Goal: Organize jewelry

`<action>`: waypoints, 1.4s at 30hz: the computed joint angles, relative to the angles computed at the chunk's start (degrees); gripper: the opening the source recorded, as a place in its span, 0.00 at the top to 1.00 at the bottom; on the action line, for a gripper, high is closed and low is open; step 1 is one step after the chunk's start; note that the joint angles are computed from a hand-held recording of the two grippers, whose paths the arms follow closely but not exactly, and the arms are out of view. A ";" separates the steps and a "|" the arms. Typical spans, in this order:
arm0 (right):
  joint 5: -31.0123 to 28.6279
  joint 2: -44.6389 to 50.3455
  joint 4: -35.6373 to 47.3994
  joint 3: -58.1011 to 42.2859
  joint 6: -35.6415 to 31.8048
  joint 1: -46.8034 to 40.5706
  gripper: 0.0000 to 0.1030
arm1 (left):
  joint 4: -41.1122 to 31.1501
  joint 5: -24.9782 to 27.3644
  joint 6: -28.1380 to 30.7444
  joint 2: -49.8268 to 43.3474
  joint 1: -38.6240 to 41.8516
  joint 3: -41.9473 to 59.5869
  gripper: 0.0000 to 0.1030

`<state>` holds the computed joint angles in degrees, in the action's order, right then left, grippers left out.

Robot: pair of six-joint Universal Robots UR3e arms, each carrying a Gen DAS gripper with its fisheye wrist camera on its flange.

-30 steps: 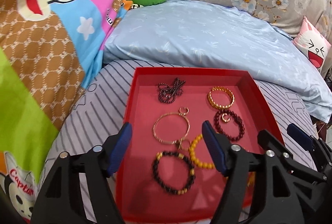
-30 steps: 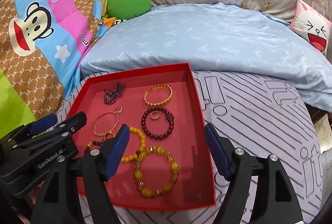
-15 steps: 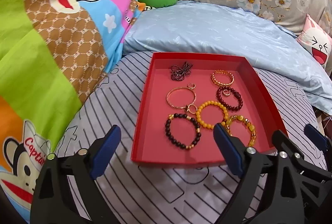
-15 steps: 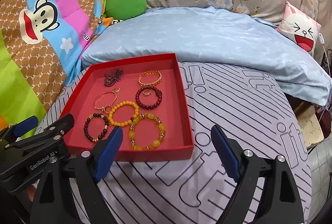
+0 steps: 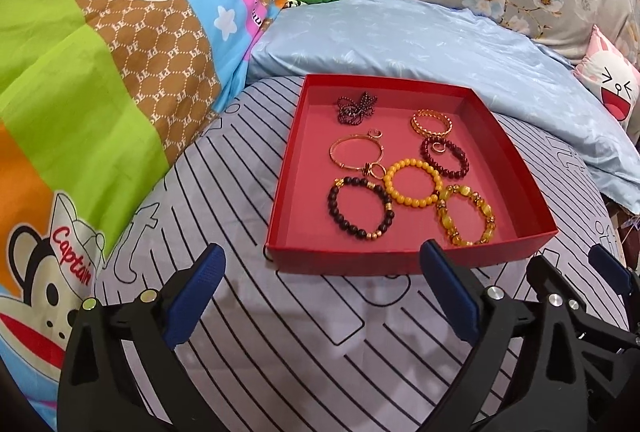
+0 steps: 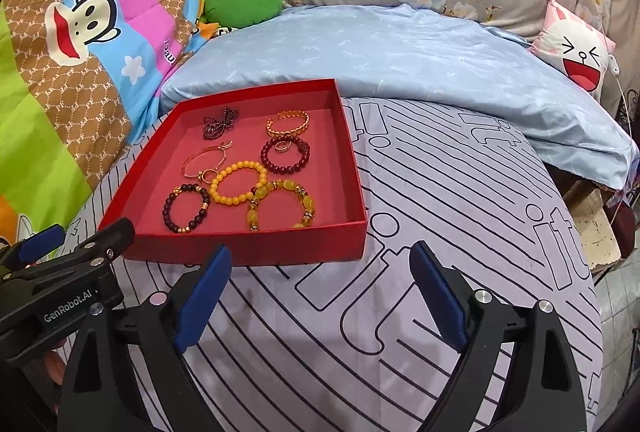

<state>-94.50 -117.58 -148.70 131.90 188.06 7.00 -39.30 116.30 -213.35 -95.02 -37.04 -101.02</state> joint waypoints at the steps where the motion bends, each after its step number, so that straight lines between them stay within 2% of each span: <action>1: -0.18 0.12 0.04 -0.08 0.25 0.21 0.07 | -0.29 0.24 -0.42 0.19 -0.08 -0.18 0.09; 7: 4.12 -1.13 1.97 0.19 0.26 -1.76 0.06 | -0.12 0.19 -0.97 1.26 0.17 -1.46 0.09; 42: 3.05 -0.51 0.95 0.42 0.07 -0.90 0.06 | -1.18 1.41 -1.66 0.01 -0.58 -1.08 0.09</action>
